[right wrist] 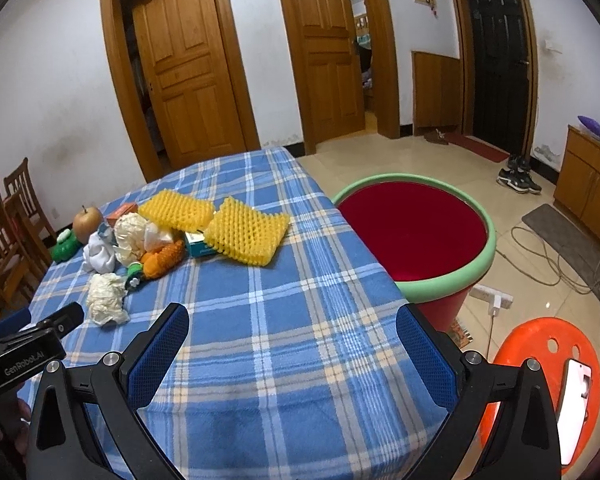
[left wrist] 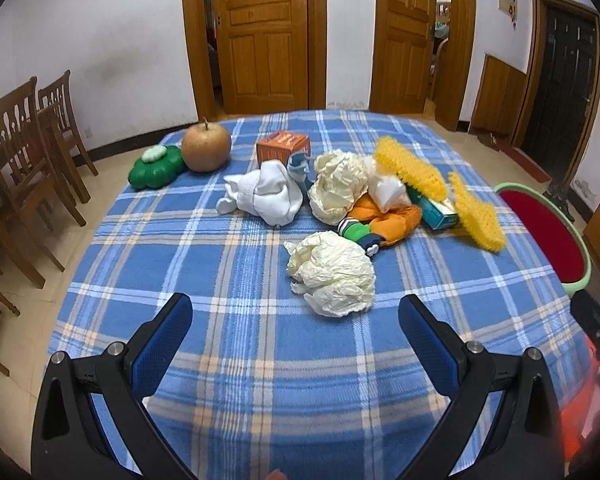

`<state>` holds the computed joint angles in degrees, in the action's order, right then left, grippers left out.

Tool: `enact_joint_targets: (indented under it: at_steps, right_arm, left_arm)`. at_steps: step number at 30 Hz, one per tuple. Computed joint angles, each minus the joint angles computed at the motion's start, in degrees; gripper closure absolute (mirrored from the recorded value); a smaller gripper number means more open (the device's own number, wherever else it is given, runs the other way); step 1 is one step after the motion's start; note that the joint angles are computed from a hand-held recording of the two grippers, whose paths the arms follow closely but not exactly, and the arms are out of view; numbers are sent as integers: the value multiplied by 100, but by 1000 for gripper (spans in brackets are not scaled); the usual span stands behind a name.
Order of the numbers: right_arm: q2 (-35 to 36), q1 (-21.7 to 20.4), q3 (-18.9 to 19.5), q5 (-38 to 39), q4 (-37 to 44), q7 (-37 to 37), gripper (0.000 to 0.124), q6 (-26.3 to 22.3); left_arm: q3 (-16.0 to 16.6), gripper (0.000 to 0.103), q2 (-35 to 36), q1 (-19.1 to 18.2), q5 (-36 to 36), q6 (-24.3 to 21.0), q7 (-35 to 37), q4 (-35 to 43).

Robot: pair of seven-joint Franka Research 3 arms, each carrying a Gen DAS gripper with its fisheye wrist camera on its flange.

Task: Collect trash
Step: 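Grasp the crumpled white paper with the left tool while the right tool grasps a yellow foam net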

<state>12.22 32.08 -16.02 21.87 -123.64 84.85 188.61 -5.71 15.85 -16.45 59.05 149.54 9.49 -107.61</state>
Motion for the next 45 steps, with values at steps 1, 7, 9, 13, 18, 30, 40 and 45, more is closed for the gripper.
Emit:
enact_joint_targets:
  at_steps: [1,7,9,13,18,30,40,45]
  right_arm:
    - [43,-88,72,-13,83,-13,21,-83]
    - [412,-642,494,-405,719,157,21,-620]
    - [550,-846,670,-525,970,191,21,-822]
    - [849,-986,739,-889,1450,430,21,-1141]
    - [1218,-1332,1071,-1124,2055,500,21,-1493]
    - [2094,-1632,1380,-1282,3457,448,21,-2397]
    - [2465,-1971,1830,-901,4104,14,30,-2891]
    - [2658,-2016,1876,-638,4429,11,55,-3248]
  left_arm:
    - [-18,2,71,31,-104,-7,116,65]
    - [-32,13,549,128,-917,40,880,546]
    - [8,14,612,101,-1078,88,1000,614]
    - [54,17,786,87,-1388,124,1306,835]
    - [101,24,991,66,-1772,-47,1557,1099]
    - [116,56,1190,139,-2320,189,2118,1259]
    - [218,68,947,204,-2490,721,2362,1006]
    - [324,68,780,256,-2279,950,2327,893]
